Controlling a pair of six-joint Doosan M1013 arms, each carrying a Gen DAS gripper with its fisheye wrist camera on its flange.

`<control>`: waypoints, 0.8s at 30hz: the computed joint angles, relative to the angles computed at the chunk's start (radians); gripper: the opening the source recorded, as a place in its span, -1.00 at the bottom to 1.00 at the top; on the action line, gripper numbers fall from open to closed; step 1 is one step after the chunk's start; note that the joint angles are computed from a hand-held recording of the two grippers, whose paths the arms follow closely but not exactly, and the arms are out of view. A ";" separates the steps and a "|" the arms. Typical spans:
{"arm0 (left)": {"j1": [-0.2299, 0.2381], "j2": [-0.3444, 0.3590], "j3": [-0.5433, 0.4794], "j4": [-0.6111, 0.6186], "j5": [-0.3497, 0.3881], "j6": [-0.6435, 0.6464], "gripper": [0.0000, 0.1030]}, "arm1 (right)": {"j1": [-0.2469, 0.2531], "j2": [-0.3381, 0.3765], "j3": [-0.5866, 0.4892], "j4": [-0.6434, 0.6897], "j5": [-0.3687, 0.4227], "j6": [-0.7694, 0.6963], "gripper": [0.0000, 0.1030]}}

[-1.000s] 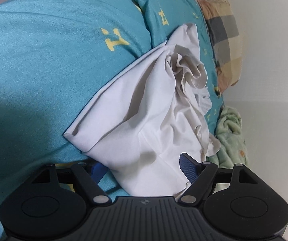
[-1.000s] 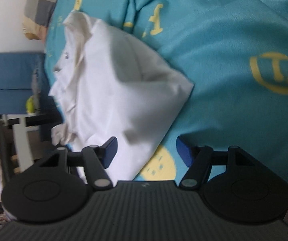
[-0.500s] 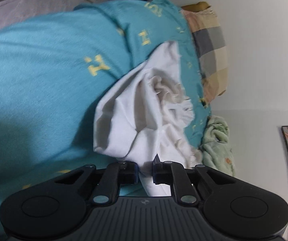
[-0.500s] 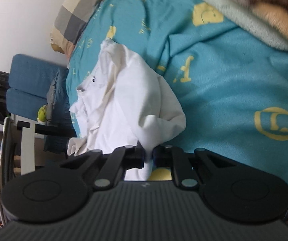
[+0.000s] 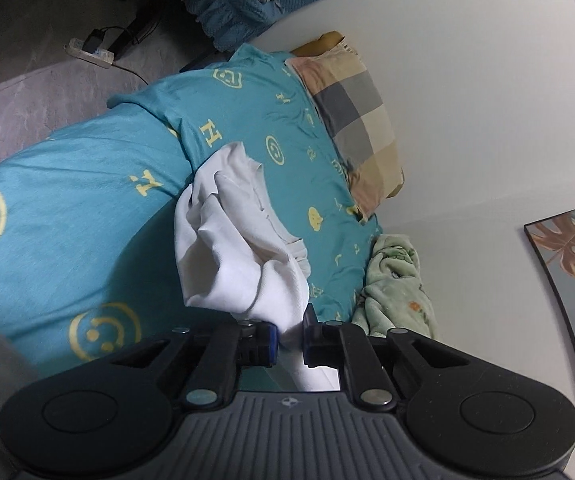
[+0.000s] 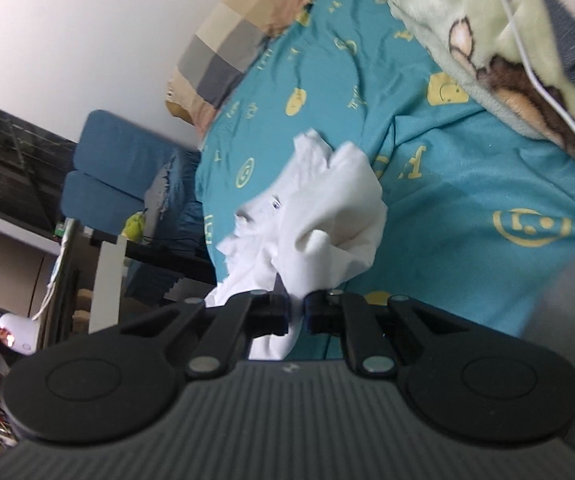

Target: Fold clothes

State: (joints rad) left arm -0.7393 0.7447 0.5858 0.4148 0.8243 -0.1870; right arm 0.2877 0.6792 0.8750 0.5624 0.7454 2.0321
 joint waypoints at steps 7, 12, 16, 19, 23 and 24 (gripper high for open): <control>-0.044 -0.110 0.180 0.083 -0.051 -0.108 -0.78 | 0.010 -0.092 0.140 0.023 -0.050 -0.035 -0.81; -0.047 -0.111 0.174 0.080 -0.032 -0.104 -0.78 | 0.007 -0.098 0.158 0.037 -0.041 -0.033 -0.81; -0.038 -0.077 0.114 0.072 -0.023 -0.082 -0.77 | 0.001 -0.085 0.143 0.048 -0.043 -0.023 -0.81; -0.023 -0.025 0.028 0.052 -0.007 -0.051 -0.77 | -0.005 -0.060 0.112 0.058 -0.039 -0.003 -0.80; 0.008 0.065 -0.120 -0.008 0.018 -0.004 -0.77 | -0.011 0.002 0.024 0.044 -0.016 0.054 -0.80; 0.017 0.086 -0.155 -0.019 0.022 0.003 -0.77 | -0.014 0.021 -0.005 0.044 -0.007 0.066 -0.80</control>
